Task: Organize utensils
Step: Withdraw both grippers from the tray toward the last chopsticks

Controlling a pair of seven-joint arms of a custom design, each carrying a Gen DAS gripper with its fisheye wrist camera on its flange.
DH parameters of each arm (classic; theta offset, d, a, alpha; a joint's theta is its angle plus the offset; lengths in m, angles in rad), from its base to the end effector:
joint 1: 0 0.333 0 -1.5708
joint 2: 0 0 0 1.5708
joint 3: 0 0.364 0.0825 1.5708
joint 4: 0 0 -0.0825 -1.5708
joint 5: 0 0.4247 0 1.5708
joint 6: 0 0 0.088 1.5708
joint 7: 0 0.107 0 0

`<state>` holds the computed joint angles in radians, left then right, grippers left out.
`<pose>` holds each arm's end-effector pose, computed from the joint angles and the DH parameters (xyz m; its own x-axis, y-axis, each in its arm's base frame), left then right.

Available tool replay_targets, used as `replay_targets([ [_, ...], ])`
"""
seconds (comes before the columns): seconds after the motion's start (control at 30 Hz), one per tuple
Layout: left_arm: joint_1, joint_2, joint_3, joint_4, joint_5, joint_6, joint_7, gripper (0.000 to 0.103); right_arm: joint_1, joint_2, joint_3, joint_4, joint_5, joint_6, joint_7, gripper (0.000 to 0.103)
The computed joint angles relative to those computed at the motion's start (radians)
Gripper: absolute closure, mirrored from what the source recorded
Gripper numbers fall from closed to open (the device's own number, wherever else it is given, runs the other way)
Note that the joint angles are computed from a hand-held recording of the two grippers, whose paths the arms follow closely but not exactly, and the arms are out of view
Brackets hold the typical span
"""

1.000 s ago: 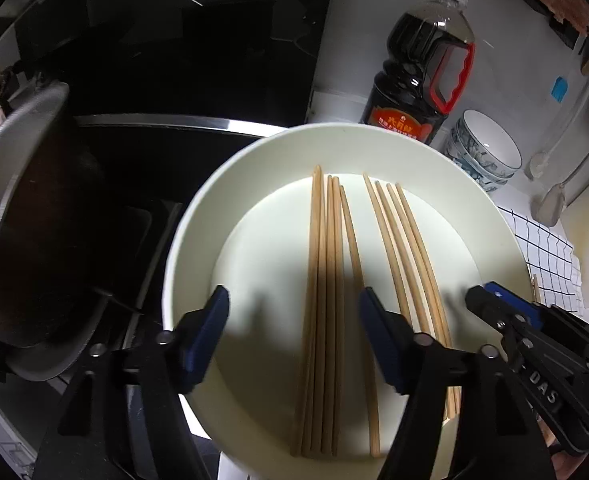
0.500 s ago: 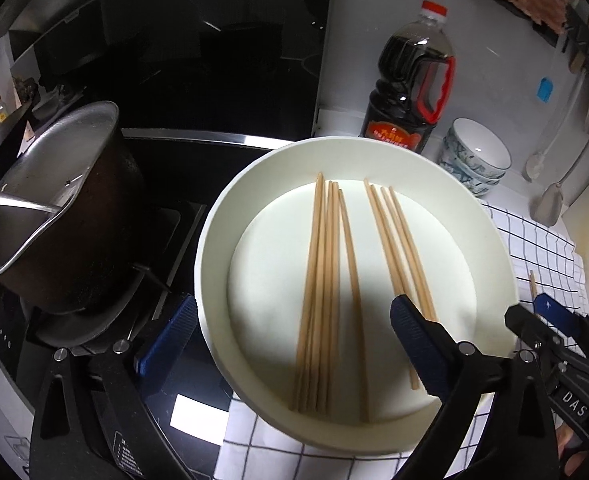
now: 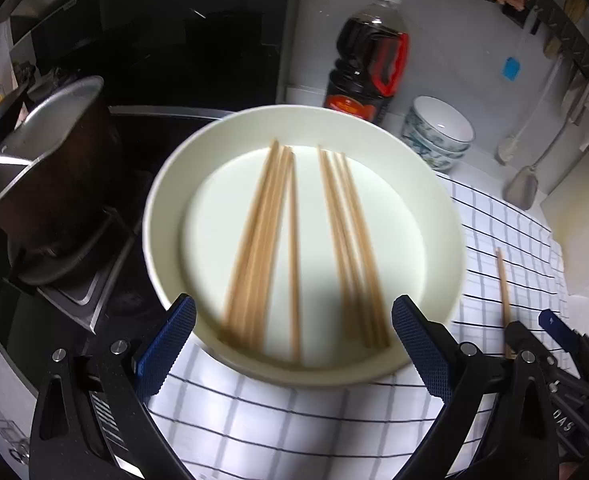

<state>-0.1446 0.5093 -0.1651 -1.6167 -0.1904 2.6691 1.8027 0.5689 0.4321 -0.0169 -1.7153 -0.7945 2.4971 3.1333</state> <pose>0.7547 -0.2118 0.4141 -0.3755 -0.9190 0.1199 -0.8044 0.2589 -0.5348 0.6327 0.3966 0.3947 -0.3820 -0.9145 -0.1330 -0.7002 0.3803 -0.6042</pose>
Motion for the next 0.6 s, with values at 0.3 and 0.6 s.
replay_targets([
  [0.3,-0.04,-0.067,-0.014,-0.132,0.007,0.069,0.003,0.006,-0.016,-0.129,0.012,-0.198,-0.074,0.024,0.128,0.027],
  [0.6,-0.103,-0.095,-0.019,-0.214,0.044,0.144,-0.012,0.006,-0.067,-0.196,0.046,-0.336,-0.117,0.016,0.201,0.027],
])
